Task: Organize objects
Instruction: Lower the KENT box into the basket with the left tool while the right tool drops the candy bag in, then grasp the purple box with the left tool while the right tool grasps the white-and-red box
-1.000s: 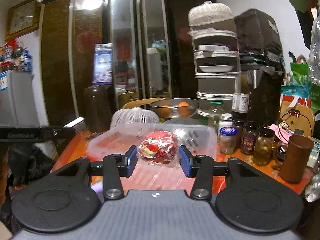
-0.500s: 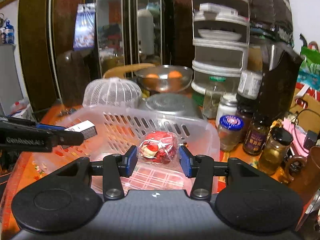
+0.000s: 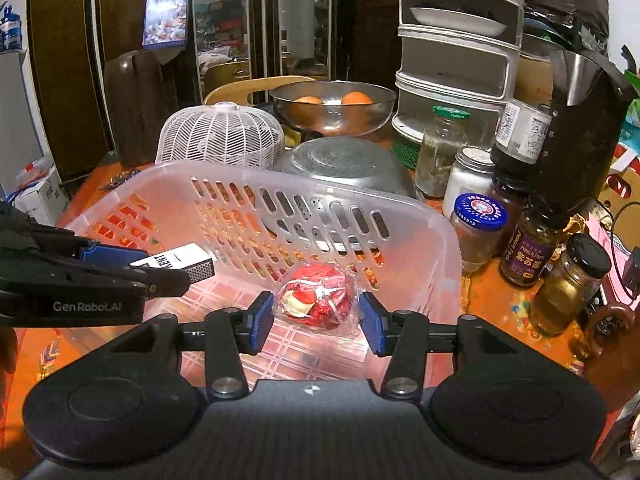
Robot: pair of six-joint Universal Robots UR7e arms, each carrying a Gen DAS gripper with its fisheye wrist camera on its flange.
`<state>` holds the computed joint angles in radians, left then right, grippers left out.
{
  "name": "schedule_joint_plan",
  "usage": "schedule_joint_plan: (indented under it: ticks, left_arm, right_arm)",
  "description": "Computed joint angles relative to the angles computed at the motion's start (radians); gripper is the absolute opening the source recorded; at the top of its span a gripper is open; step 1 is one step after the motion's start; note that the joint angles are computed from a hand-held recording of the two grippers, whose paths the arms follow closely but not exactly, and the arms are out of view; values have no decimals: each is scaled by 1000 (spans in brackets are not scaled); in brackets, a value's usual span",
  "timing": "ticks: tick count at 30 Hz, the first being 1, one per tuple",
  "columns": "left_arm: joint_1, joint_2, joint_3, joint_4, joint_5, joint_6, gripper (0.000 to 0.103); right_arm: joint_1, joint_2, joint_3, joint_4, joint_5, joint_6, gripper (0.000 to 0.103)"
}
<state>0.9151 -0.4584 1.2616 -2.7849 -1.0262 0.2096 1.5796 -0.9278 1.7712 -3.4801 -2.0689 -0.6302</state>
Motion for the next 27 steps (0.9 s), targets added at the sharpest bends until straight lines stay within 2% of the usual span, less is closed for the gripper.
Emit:
schedule_joint_plan:
  ticks: [1,2,3,4,5,8,10,13,15,18,20,25,27]
  left_arm:
    - [0,1,4,-20,2,5,48]
    - [0,0,12,-50,1,17,54]
    - [0,-2,17,-62,-1,21,61]
    - [0,-5,24,-76,-6,22,74]
    - [0,-12,38,-103,-16,28,78]
    - [-8,-54,113,-186,-55,47,78]
    - [-16,-99,192,-263,-78,54,80]
    - [-30,-190,357,-404,-111,94,83]
    - [-31,-247,467,-474,-132,102,88]
    - [-25,-308,614,-549,-131,97,89]
    - [-14,-329,696,-609,-122,67,89]
    - [7,-321,795,-719,-105,40,88]
    - [15,-312,793,-706,-108,31,85]
  right_arm:
    - [1,1,1,-4,1,-2,62]
    - [1,1,2,-10,6,-6,66]
    - [3,4,6,-32,6,-11,75]
    - [5,5,12,-59,8,-18,78]
    - [6,2,21,-76,15,-24,79]
    - [14,-19,68,-154,36,-44,82]
    - [18,-39,117,-232,58,-51,93]
    - [10,-89,241,-355,127,-52,103]
    - [-5,-113,335,-448,168,-54,103]
    - [-26,-114,449,-568,185,-52,103]
    - [-50,-92,522,-666,197,-20,103]
    - [-120,21,664,-915,296,65,103]
    - [-127,72,674,-979,297,67,103]
